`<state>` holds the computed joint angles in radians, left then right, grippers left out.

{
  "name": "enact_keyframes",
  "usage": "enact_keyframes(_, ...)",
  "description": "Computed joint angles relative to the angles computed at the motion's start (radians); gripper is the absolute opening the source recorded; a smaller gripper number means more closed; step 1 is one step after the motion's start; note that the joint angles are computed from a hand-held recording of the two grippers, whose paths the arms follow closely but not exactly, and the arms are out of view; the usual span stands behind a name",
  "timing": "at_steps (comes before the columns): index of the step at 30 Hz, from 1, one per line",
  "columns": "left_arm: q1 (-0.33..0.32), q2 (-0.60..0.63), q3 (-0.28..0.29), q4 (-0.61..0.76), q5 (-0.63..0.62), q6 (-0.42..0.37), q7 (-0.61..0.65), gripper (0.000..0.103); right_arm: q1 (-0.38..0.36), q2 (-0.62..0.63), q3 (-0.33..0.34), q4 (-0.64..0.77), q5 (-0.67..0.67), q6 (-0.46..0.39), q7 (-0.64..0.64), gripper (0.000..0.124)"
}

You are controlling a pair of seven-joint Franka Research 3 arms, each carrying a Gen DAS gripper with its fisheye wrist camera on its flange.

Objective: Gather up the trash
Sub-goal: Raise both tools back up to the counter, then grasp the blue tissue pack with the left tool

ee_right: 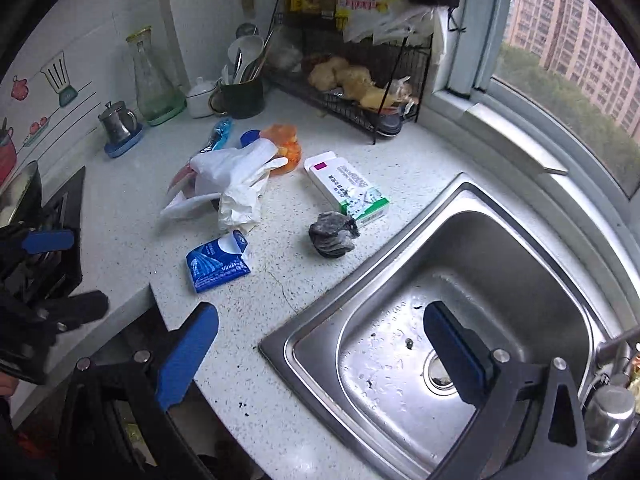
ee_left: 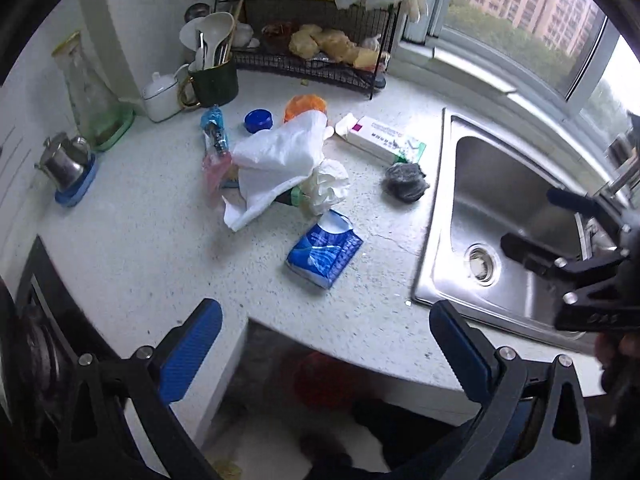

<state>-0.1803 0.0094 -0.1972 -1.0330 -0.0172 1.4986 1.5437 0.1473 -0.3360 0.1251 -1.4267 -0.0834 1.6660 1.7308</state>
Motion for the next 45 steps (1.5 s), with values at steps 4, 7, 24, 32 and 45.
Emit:
enact_keyframes(4,-0.006,0.049,-0.005,0.016,0.015,-0.002,0.012,0.103,0.003,0.067,-0.037,0.053,0.047,-0.032,-0.053,0.102)
enact_keyframes(7,-0.014,0.102,-0.009,0.055,0.049,-0.021,0.02,0.103,0.002,0.105,-0.054,0.079,0.073,-0.052,-0.068,0.102)
enact_keyframes(24,-0.026,0.284,-0.017,0.156,0.044,-0.045,0.179,0.103,-0.017,0.202,-0.117,0.101,0.197,-0.08,-0.117,0.102)
enact_keyframes(32,-0.016,0.25,-0.022,0.04,0.013,0.047,0.23,0.099,-0.029,0.221,-0.127,0.129,0.219,-0.13,-0.155,0.102)
enact_keyframes(45,-0.056,0.312,-0.029,0.109,0.026,0.016,0.162,0.067,-0.043,0.241,-0.134,0.139,0.227,-0.138,-0.15,0.099)
